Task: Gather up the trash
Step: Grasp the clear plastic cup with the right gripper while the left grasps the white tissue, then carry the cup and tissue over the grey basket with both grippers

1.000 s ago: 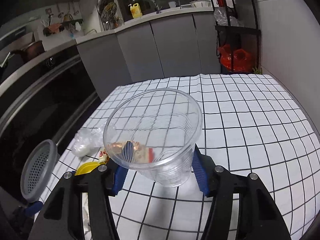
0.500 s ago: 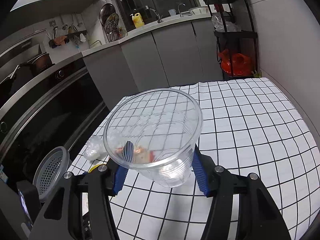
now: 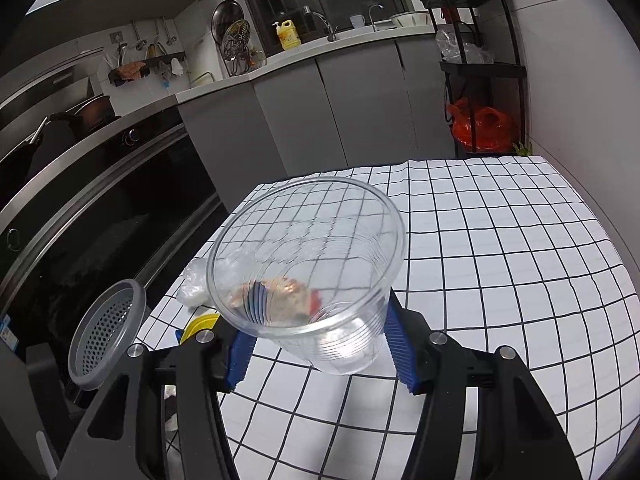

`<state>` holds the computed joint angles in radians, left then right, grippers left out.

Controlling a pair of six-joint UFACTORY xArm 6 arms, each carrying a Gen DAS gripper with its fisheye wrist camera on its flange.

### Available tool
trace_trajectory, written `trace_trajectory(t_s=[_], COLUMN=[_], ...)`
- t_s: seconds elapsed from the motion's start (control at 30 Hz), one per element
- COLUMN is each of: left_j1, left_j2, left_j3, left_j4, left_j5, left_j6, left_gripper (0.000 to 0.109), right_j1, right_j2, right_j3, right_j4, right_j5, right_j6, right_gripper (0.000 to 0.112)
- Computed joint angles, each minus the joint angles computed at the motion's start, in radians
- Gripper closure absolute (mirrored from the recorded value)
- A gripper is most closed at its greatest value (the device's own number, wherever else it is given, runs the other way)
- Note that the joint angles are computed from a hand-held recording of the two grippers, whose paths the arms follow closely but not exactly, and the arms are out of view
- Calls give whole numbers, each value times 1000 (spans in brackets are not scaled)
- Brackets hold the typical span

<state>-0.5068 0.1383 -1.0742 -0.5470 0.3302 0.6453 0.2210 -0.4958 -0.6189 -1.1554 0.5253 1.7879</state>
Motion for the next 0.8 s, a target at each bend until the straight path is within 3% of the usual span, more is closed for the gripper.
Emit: trace_trajectory(t_s=[0.5, 0.8], left_j1=[68, 153], left_j2=[-129, -109], left_j3=[52, 1], left_j4=[-186, -275], left_j5=[-27, 11], left_j6=[258, 370], left_gripper=[95, 95], right_j1=[165, 280], right_j2=[69, 165], right_j3=[-53, -125], right_j4=[-12, -28], right_j5=[101, 141], right_j6=[76, 183], right_gripper=[57, 57])
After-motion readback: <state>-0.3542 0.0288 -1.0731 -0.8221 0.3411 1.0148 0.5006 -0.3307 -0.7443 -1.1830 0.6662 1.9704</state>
